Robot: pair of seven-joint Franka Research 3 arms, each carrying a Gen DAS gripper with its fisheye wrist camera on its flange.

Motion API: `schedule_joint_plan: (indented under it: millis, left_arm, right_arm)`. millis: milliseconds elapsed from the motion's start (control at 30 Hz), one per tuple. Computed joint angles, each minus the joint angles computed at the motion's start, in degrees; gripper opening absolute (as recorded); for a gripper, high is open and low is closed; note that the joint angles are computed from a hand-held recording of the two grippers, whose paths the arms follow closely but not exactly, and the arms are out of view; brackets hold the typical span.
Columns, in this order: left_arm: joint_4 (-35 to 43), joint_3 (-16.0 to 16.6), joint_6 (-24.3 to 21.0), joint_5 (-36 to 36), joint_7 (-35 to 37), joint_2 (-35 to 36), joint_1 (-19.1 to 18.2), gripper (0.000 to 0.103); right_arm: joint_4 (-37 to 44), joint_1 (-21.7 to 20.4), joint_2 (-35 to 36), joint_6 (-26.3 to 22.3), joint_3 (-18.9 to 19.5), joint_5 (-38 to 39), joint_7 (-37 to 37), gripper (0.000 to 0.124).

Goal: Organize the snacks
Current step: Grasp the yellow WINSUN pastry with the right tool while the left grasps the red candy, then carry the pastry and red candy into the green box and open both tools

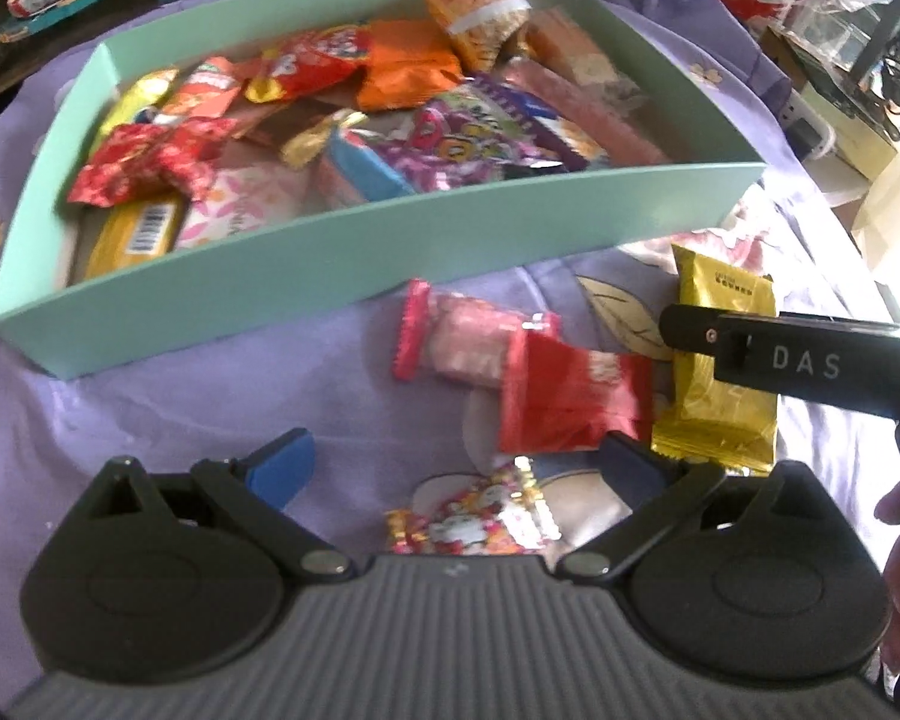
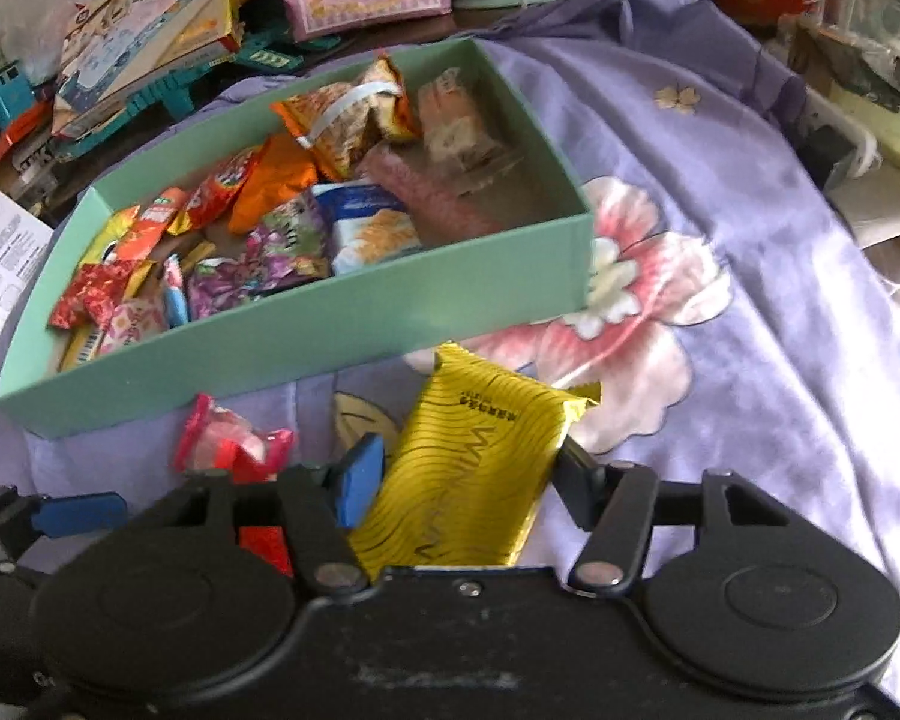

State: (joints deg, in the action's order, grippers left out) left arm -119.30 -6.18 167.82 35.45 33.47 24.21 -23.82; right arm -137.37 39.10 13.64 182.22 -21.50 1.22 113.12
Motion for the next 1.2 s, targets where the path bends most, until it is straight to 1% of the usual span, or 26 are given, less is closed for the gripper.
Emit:
schedule_joint_plan:
  millis: [33, 133, 233, 300, 333, 367, 400, 433, 467, 500, 600, 667, 700, 767, 833, 867, 900, 967, 1067, 1100, 1133, 1200]
  left_arm:
    - [0.4, -0.2, 0.0, 0.0, 0.4, 0.2, 0.0, 0.103]
    - [1.9, -0.4, -0.2, 0.2, 1.0, 1.1, -0.8, 0.103]
    - [4.0, -0.2, -0.5, 0.4, 0.7, 2.4, -2.0, 0.103]
    - [5.2, 0.4, -0.2, 1.0, -0.2, 3.1, -3.2, 0.096]
    - [5.8, 0.3, -0.2, 1.1, -0.2, 3.6, -3.4, 0.087]
    - [6.2, 0.0, -0.1, 0.9, 0.2, 3.9, -3.4, 0.078]
    - [6.8, 0.6, -0.4, 1.5, -0.4, 4.2, -4.4, 0.071]
    - [7.1, 0.6, -0.4, 1.9, -0.1, 4.4, -4.7, 0.056]
    - [7.3, -0.1, -0.2, 1.8, 1.0, 4.7, -4.3, 0.050]
    - [7.3, 0.1, 0.1, 2.1, 1.1, 4.8, -4.7, 0.046]
    - [7.3, 1.7, 0.1, 4.2, 0.3, 4.6, -6.6, 0.046]
    - [7.5, 1.6, -0.3, 4.5, 0.2, 4.7, -6.6, 0.049]
    - [7.8, 1.1, -0.7, 4.2, 0.8, 4.9, -6.2, 0.050]
    - [8.5, 1.5, -1.4, 5.1, 0.9, 5.2, -6.9, 0.053]
    - [8.7, 2.3, -1.6, 7.1, 0.4, 5.3, -8.0, 0.050]
    - [8.5, 2.4, -1.3, 7.8, 0.1, 5.1, -8.1, 0.045]
    - [8.1, 2.5, -0.8, 8.4, -0.1, 4.8, -8.2, 0.044]
    - [7.4, 2.4, -0.2, 9.1, -0.6, 4.1, -8.0, 0.039]
    - [6.1, 1.4, 1.4, 8.3, -0.4, 3.0, -6.5, 0.033]
    - [5.7, 1.3, 1.9, 8.1, -0.5, 2.6, -6.3, 0.032]
    - [5.3, 1.3, 2.4, 8.0, -0.5, 2.2, -6.1, 0.028]
    - [4.5, 1.2, 3.5, 7.5, -0.6, 1.5, -5.7, 0.024]
  right_arm:
    - [-0.6, -1.3, -0.5, 0.1, 0.8, 0.4, -0.4, 0.060]
    - [-3.0, -2.7, -2.5, 0.9, 0.5, 0.9, -0.9, 0.060]
    - [-5.2, -8.9, -4.3, 2.2, 5.9, 3.3, -3.8, 0.060]
    - [-6.8, -11.3, -5.3, 3.6, 8.2, 5.0, -5.6, 0.060]
    - [-7.3, -11.9, -5.4, 4.2, 8.9, 5.8, -6.2, 0.060]
    - [-8.3, -11.5, -6.1, 4.8, 8.5, 6.5, -6.9, 0.060]
    - [-8.7, -11.1, -6.2, 5.4, 8.2, 7.2, -7.5, 0.060]
    - [-9.0, -11.8, -6.4, 6.0, 9.0, 7.8, -8.0, 0.060]
    - [-9.1, -12.4, -6.2, 6.6, 9.7, 8.4, -8.4, 0.060]
    - [-9.3, -13.4, -6.2, 7.1, 10.8, 8.7, -8.8, 0.060]
    - [-9.7, -17.5, -5.9, 8.9, 15.0, 9.1, -9.4, 0.060]
    - [-10.1, -18.3, -5.8, 10.1, 16.0, 10.3, -10.6, 0.060]
    - [-10.3, -17.2, -5.7, 10.6, 15.5, 12.1, -12.1, 0.060]
    - [-10.1, -13.7, -5.4, 11.2, 13.4, 16.9, -16.0, 0.061]
    - [-9.7, -9.3, -5.1, 11.3, 10.6, 22.5, -20.5, 0.061]
    - [-9.6, -8.7, -5.1, 11.2, 10.5, 24.4, -22.0, 0.060]
    - [-9.8, -10.1, -5.5, 11.1, 11.8, 24.5, -21.9, 0.059]
    - [-10.4, -16.5, -6.3, 10.7, 17.2, 21.8, -18.9, 0.057]
    - [-11.0, -23.8, -7.4, 10.2, 23.2, 19.6, -16.1, 0.056]
    - [-11.3, -25.6, -7.8, 10.1, 24.6, 18.7, -15.1, 0.056]
    - [-11.6, -25.6, -8.2, 10.2, 24.6, 19.0, -15.0, 0.056]
    - [-11.8, -23.0, -8.8, 10.2, 22.7, 22.3, -17.5, 0.056]
